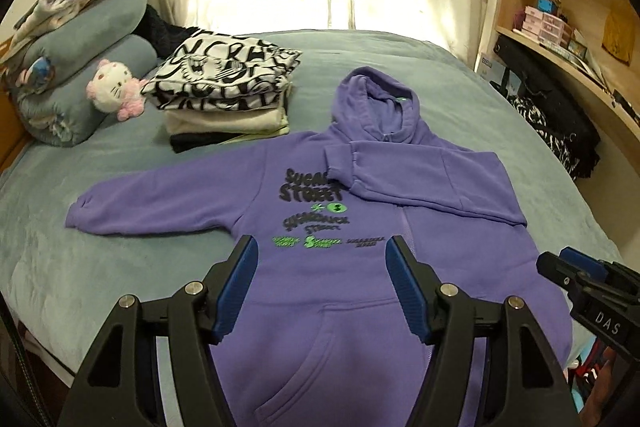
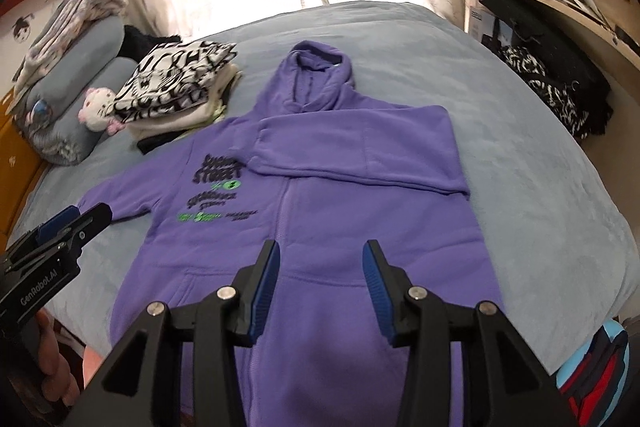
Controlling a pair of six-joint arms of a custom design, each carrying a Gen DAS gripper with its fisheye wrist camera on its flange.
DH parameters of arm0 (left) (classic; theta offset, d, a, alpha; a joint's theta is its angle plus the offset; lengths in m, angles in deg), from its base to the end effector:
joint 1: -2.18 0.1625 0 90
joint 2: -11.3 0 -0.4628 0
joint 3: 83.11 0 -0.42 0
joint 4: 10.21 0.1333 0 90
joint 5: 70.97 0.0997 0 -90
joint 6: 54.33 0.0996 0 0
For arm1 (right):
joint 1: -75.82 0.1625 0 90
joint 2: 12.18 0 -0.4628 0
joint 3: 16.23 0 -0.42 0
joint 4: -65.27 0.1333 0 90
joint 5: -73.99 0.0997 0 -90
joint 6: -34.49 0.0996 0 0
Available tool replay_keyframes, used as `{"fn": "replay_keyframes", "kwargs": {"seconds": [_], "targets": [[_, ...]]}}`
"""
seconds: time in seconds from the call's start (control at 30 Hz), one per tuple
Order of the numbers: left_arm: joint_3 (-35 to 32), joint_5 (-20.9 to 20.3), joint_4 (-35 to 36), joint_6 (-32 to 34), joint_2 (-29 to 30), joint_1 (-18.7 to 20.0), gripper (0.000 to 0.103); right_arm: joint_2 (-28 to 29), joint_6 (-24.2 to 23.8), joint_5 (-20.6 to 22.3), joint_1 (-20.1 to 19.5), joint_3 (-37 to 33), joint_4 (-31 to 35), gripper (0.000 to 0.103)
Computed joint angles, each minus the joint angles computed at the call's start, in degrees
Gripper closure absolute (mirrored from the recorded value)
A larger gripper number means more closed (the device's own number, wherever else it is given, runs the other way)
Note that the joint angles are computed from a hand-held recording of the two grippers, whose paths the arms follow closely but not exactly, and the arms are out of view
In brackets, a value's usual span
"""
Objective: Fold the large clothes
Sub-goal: 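Move the left tool to the other sleeve cuff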
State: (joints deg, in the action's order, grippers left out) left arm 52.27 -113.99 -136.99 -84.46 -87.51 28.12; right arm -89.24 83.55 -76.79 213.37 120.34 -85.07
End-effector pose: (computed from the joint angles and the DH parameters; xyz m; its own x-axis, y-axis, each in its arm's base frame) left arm -0.2393 -0.3456 0.3020 -0.7116 0.3100 -0.6305 0.6267 0.6857 -0.3702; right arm 0.3391 -0.2473 0.2045 -0.7793 0.2794 0.5609 -0.2275 0.7079 -0.6687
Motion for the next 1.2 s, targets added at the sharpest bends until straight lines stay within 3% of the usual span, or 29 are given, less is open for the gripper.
{"fn": "replay_keyframes", "kwargs": {"seconds": [0.27,0.57,0.73,0.87,1.2], "targets": [[0.7,0.8,3.7,-1.5,-6.5,2.7,0.038,6.8,-1.5,1.1,2.3,-4.6,0.8,0.060],[-0.3,1.4,2.3,2.6,-10.7,12.4,0.038,17.3,-9.1,3.0,1.6,-11.7,-4.9,0.060],[-1.9,0.9,-3.4,8.1,-10.5,20.8,0.038,23.6,-14.6,5.1,0.4,-16.2,-11.3,0.060],[-3.8,-1.9,-9.7,13.5,-8.9,28.0,0.038,28.0,-18.5,6.5,-0.6,-19.8,-15.3,0.060],[-11.9,-15.9,-22.2,21.7,1.2,47.7,0.038,39.2,-27.6,10.6,-4.9,-31.0,-18.0,0.060]]}}
